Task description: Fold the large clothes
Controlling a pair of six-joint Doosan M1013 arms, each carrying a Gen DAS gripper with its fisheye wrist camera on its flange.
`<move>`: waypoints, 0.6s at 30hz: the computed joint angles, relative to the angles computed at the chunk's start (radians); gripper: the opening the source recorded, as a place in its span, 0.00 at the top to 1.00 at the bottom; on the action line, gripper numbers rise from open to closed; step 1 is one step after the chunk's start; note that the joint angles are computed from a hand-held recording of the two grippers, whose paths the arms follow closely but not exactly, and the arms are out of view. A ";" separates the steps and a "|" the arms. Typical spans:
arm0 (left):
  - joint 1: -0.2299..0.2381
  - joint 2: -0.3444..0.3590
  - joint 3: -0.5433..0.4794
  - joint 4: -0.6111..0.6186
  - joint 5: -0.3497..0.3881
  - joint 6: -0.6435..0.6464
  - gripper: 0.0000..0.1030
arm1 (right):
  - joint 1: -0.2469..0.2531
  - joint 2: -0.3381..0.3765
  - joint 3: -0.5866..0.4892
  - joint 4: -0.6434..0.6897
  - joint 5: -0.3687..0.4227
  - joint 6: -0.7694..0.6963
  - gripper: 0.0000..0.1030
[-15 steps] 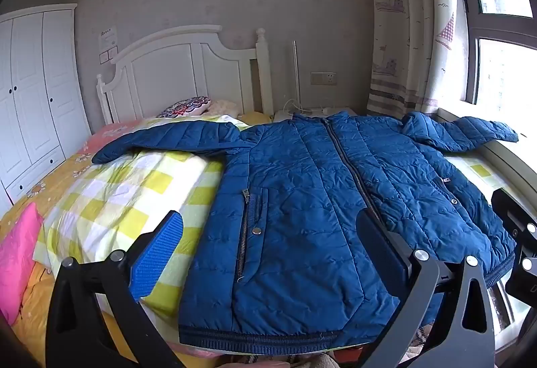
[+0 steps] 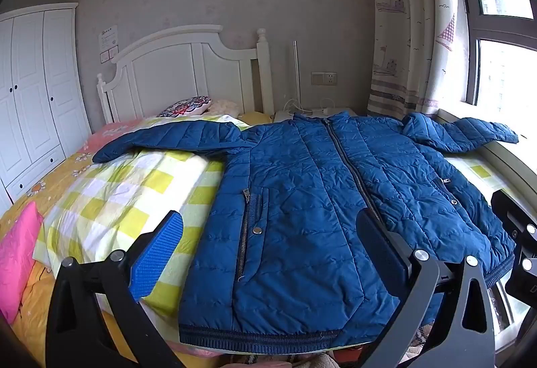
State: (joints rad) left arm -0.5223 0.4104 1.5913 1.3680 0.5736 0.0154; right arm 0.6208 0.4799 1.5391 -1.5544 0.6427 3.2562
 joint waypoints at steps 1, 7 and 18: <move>0.000 0.000 0.000 -0.001 0.000 0.001 0.04 | -0.002 -0.002 0.004 -0.002 -0.005 0.000 0.02; 0.000 0.004 -0.003 0.002 -0.001 -0.001 0.04 | -0.003 0.001 0.002 0.001 -0.008 0.001 0.02; 0.001 0.001 0.002 0.001 -0.001 -0.004 0.04 | -0.006 0.003 -0.002 0.015 -0.019 -0.011 0.02</move>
